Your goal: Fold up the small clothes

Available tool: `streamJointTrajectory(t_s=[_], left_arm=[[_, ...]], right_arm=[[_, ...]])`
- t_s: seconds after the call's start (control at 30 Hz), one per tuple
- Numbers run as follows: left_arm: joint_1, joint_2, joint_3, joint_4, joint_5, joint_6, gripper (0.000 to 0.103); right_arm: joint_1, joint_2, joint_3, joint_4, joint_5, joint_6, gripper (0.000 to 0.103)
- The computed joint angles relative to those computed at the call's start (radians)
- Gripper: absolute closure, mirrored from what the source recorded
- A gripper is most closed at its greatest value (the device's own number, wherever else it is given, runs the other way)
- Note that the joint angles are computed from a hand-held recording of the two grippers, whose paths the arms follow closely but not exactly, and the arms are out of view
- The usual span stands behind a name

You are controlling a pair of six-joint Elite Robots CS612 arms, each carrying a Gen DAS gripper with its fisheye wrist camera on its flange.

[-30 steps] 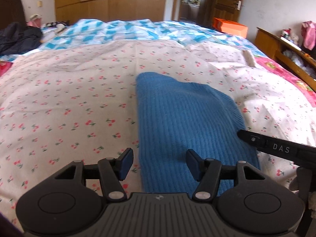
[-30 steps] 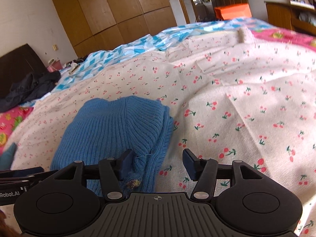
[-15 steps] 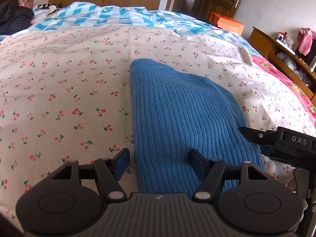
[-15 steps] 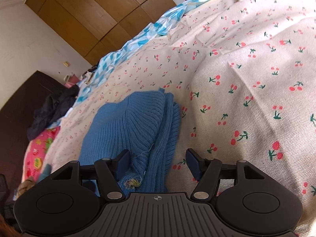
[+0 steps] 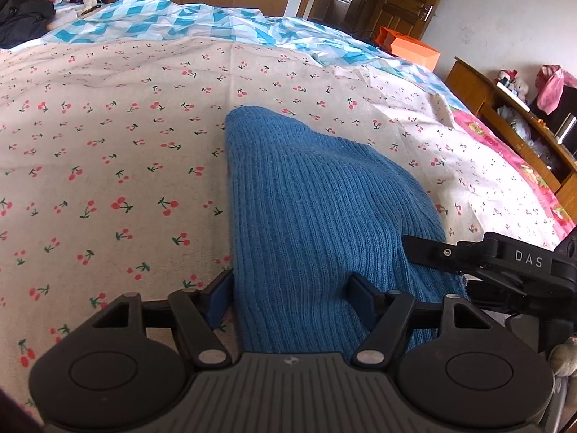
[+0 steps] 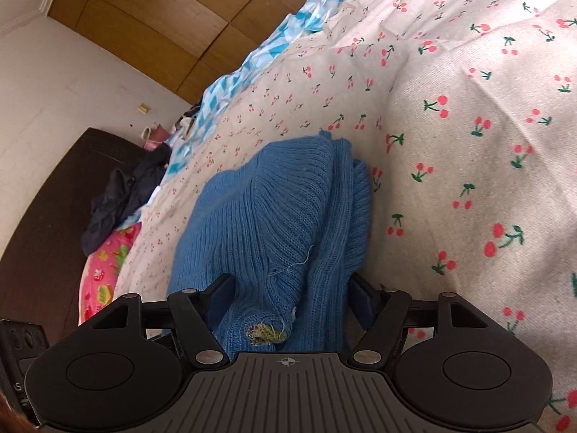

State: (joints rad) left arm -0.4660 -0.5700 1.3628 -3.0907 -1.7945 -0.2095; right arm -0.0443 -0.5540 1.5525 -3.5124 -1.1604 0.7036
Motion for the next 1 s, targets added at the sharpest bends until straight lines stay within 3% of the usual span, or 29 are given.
streamJointTrajectory(t_s=[0.1, 0.33, 0.5, 0.73, 0.87, 0.93, 1.0], left_arm=[[0.002, 0.019, -0.031, 0.008, -0.023, -0.036, 0.021], [0.017, 0.003, -0.005, -0.013, -0.076, -0.083, 0.021], [0.032, 0.009, -0.004, -0.058, -0.098, -0.155, 0.021], [0.027, 0.044, -0.058, -0.021, -0.128, -0.120, 0.019], [0.017, 0.053, -0.069, -0.019, -0.107, -0.087, 0.016], [0.015, 0.050, -0.065, -0.018, -0.105, -0.077, 0.021], [0.016, 0.042, -0.057, -0.015, -0.121, -0.077, 0.027]], right_arm=[[-0.006, 0.005, 0.000, -0.012, 0.013, 0.023, 0.039], [-0.025, 0.007, 0.013, -0.034, 0.068, 0.088, 0.063], [-0.032, 0.000, 0.033, -0.051, 0.075, 0.113, 0.071], [-0.031, 0.008, 0.017, -0.034, 0.089, 0.105, 0.066], [-0.023, 0.011, 0.006, -0.019, 0.075, 0.075, 0.061], [-0.020, 0.011, 0.004, -0.020, 0.066, 0.074, 0.061], [-0.028, 0.016, 0.007, -0.049, 0.103, 0.122, 0.067]])
